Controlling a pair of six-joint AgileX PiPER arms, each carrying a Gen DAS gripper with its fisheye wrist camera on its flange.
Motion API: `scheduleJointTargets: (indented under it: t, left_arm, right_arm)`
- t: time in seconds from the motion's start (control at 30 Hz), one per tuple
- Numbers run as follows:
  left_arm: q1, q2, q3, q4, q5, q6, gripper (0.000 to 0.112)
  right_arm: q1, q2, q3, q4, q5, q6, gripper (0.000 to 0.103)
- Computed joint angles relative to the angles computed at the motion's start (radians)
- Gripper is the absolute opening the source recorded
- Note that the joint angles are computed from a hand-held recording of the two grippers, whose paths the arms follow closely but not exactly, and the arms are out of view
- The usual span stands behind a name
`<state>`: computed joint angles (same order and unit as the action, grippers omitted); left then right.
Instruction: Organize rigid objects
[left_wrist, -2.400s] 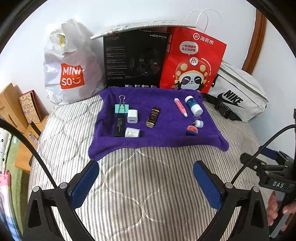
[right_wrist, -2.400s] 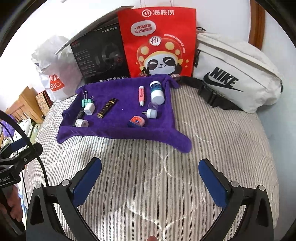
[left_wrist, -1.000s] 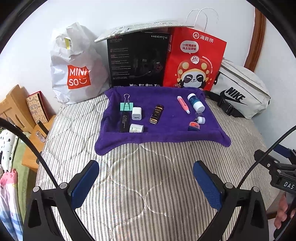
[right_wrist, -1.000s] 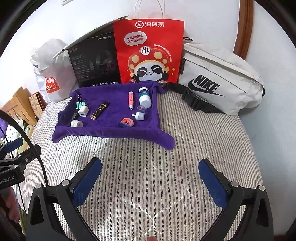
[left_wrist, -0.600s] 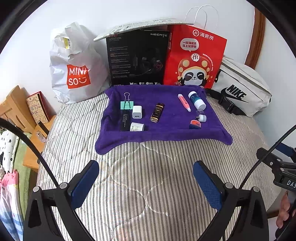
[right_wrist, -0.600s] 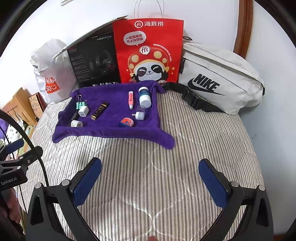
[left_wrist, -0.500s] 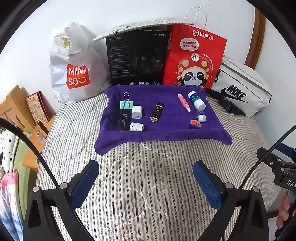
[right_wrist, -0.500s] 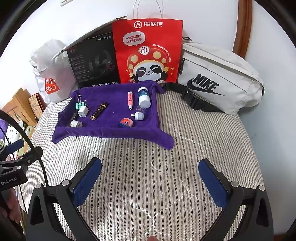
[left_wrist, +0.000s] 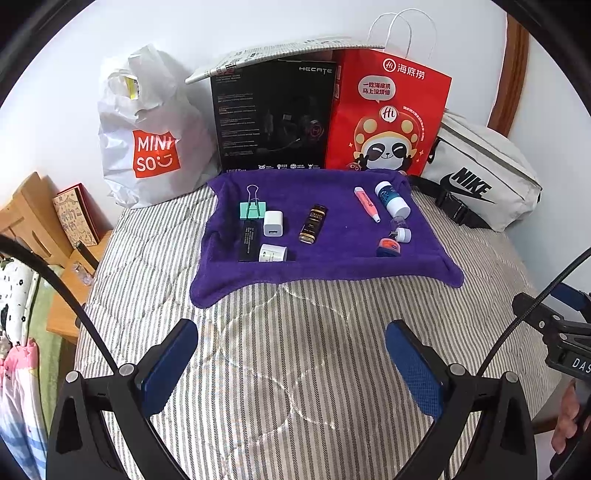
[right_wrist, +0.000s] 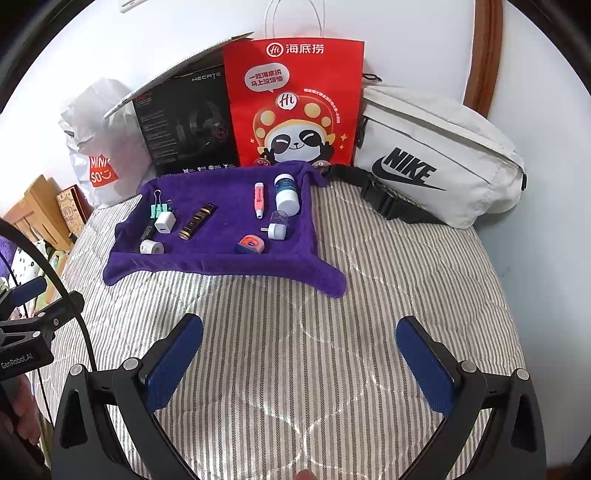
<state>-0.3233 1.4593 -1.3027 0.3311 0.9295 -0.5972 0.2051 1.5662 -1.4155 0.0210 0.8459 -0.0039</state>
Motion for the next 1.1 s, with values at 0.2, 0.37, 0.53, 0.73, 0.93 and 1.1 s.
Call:
scheduleJointTargets:
  t: [0.2, 0.37, 0.53, 0.73, 0.93, 1.1]
  left_arm:
    - [-0.002, 0.002, -0.003, 0.002, 0.008, 0.002, 0.103]
    - [-0.003, 0.0, -0.004, 0.004, 0.008, 0.004, 0.103]
    - [-0.003, -0.001, -0.005, 0.002, 0.008, 0.006, 0.103]
    - [-0.004, -0.001, -0.006, 0.005, 0.011, 0.003, 0.103]
    - [-0.005, -0.004, -0.002, 0.008, 0.01, -0.003, 0.103]
    - [-0.004, -0.008, 0.0, 0.01, 0.007, -0.004, 0.103]
  right_arm:
    - [0.0, -0.002, 0.0, -0.001, 0.004, -0.004, 0.103]
    - [-0.001, -0.002, -0.006, -0.003, 0.009, 0.0, 0.103]
    - [-0.001, -0.004, -0.007, -0.004, 0.009, 0.0, 0.103]
    - [-0.003, -0.004, -0.01, -0.003, 0.014, -0.003, 0.103]
    - [-0.004, -0.002, -0.012, -0.003, 0.016, -0.005, 0.103]
    - [-0.003, -0.001, -0.015, -0.009, 0.02, -0.006, 0.103]
